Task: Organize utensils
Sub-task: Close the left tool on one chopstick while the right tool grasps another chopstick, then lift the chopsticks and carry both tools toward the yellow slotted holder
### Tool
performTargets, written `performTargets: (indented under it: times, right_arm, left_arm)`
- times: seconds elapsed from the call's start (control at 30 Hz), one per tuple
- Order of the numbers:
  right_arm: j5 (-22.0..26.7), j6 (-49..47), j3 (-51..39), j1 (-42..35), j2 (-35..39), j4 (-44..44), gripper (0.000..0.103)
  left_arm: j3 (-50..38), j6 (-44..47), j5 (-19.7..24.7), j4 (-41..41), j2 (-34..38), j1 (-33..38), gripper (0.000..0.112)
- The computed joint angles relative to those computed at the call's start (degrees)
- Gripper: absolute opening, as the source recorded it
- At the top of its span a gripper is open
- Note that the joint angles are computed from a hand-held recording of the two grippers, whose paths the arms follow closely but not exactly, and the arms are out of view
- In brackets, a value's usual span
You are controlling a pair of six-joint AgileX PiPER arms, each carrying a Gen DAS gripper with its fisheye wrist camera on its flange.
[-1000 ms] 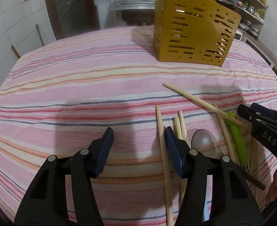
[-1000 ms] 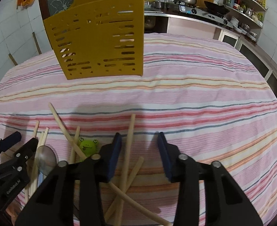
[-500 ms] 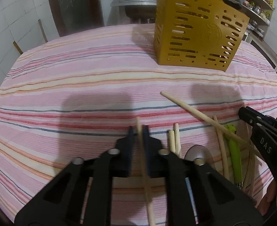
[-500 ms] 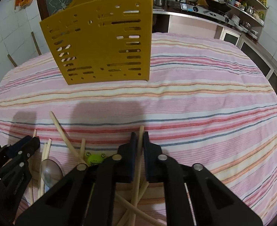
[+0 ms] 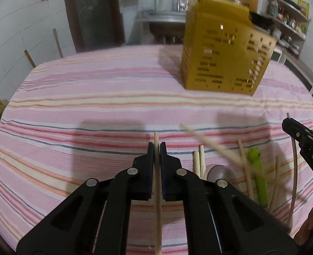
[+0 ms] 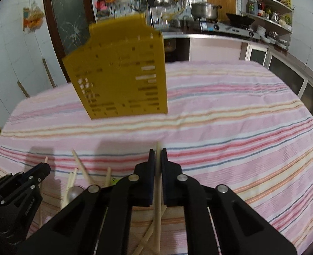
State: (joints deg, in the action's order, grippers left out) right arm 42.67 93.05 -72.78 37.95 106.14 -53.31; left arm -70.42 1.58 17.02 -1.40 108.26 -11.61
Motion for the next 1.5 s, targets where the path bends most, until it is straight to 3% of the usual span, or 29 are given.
performTargets:
  times: [0.17,0.43,0.53,1.13,1.5]
  right_arm:
    - [1.6,5.9,2.8,2.1,-3.5,-7.1,0.006]
    - [4.2,14.3,8.1,4.9,-9.9,-16.5,0.006]
    - [4.8,15.5,8.9,5.8,-11.1,-18.2,0.006]
    - [8.5,17.3,12.3,9.7,-16.5,-22.7,0.006]
    - [9.3,15.7,11.4,9.9,-17.8,-23.4,0.006]
  left_arm:
    - [7.1,6.3,-6.7,-6.1,-7.2,1.0,0.004]
    - [11.8,32.5,-9.1,-33.2,-15.7,3.2,0.004]
    - [12.9,38.3,-8.7,-39.4,-18.3,3.5,0.004]
    - [14.4,43.5,-7.8,-45.8,-25.6,3.0,0.004]
    - [13.1,56.0,-5.6,-58.6,-25.3,4.7,0.004]
